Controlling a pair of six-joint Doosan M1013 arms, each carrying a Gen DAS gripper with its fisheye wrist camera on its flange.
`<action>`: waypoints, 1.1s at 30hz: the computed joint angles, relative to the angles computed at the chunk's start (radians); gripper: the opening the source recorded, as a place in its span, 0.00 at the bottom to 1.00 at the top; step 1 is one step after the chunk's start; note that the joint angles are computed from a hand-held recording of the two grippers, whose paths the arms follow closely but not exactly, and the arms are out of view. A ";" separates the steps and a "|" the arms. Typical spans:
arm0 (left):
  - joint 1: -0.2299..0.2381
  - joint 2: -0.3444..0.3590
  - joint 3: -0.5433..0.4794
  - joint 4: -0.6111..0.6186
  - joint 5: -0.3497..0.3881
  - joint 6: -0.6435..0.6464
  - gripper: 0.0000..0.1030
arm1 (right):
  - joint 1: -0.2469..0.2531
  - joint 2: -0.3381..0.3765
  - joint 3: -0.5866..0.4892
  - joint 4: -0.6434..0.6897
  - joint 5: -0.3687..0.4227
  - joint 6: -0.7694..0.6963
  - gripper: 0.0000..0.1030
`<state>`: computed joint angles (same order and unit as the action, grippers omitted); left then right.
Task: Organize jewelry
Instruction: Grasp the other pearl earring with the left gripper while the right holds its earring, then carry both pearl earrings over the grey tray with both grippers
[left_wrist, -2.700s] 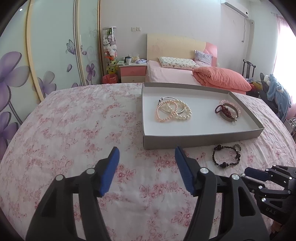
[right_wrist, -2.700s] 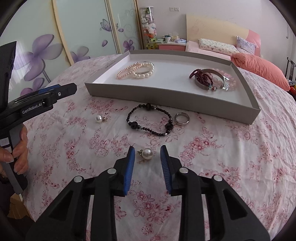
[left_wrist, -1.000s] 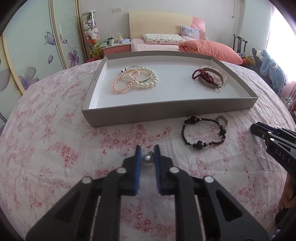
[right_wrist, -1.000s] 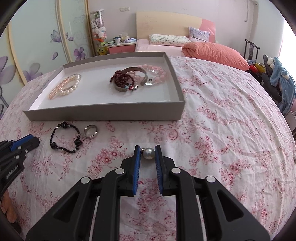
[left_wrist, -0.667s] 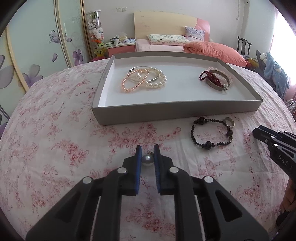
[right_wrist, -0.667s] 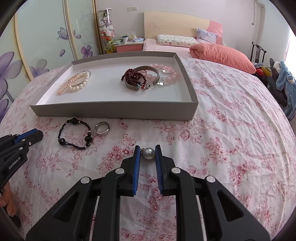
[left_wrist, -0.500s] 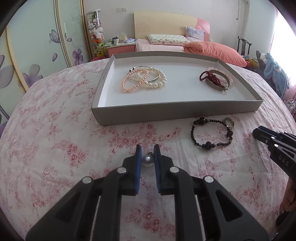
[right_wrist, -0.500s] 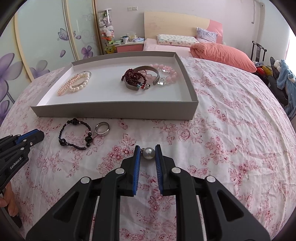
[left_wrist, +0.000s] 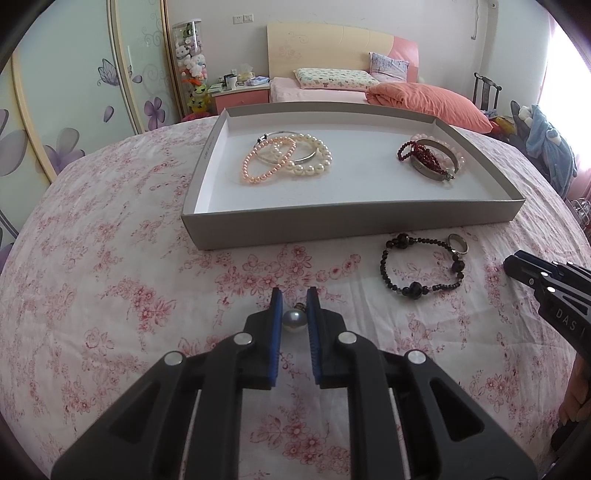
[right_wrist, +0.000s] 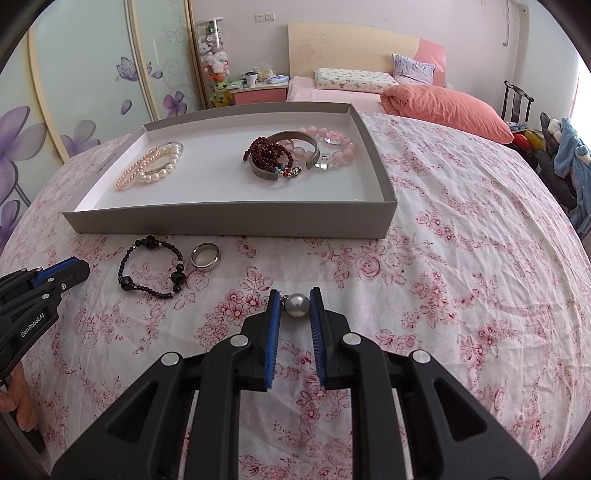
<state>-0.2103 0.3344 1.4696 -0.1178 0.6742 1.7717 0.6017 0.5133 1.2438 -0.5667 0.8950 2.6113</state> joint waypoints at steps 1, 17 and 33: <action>0.001 0.000 0.000 -0.003 0.000 0.002 0.14 | 0.000 0.000 0.001 0.001 -0.001 0.000 0.17; 0.002 0.000 0.000 -0.008 0.001 0.005 0.14 | -0.002 -0.001 0.001 0.004 -0.005 -0.001 0.17; 0.001 -0.001 0.002 -0.012 -0.002 0.008 0.13 | 0.004 0.001 -0.002 -0.013 -0.003 0.000 0.16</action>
<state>-0.2095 0.3332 1.4719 -0.1297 0.6724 1.7801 0.6060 0.5147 1.2415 -0.5794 0.8916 2.6118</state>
